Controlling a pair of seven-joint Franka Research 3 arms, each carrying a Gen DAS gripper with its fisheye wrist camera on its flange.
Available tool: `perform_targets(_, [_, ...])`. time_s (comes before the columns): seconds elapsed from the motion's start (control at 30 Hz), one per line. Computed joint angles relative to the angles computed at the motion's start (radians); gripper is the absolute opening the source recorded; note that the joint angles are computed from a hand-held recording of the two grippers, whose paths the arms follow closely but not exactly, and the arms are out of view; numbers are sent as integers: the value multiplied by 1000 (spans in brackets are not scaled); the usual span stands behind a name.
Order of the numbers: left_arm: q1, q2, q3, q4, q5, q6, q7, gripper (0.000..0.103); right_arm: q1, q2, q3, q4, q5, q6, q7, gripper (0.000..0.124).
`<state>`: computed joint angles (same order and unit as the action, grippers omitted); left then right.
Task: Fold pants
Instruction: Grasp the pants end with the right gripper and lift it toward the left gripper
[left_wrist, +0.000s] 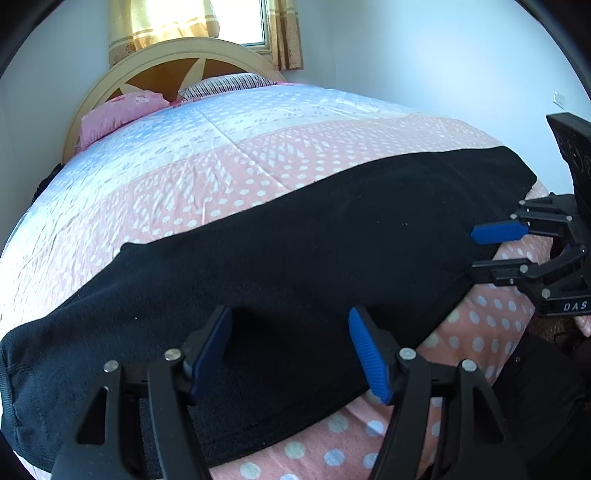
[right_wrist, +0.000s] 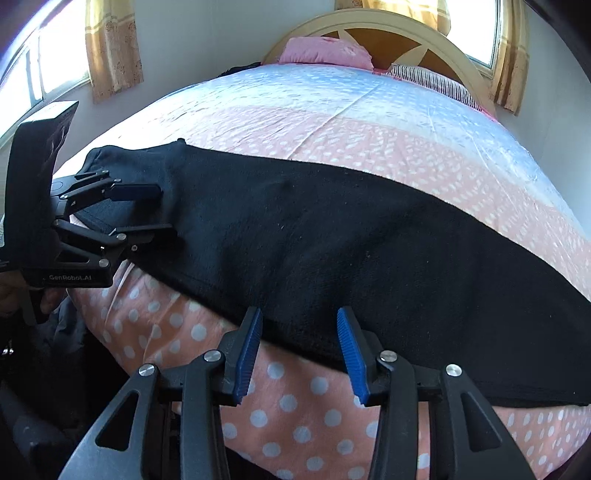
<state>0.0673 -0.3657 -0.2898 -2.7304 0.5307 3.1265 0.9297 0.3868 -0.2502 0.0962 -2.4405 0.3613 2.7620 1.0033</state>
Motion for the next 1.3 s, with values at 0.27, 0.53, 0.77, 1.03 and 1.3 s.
perform_targets(0.27, [72, -101, -49, -42, 57, -27, -29, 70, 26, 23, -35, 119, 103, -125, -83, 44])
perform_targets(0.53, [150, -173, 27, -157, 81, 14, -28, 73, 19, 285, 2, 478, 263, -298, -88, 44])
perform_targets(0.77, [91, -171, 78, -188, -23, 37, 44, 74, 23, 581, 78, 830, 304, -460, 67, 44])
perform_targets(1.03, [4, -209, 145, -240, -97, 57, 148, 74, 58, 862, 118, 1165, 243, -631, 281, 43])
perform_targets(1.3, [-26, -210, 158, -239, -158, 41, 193, 75, 31, 865, 166, 1121, 336, -580, 254, 6])
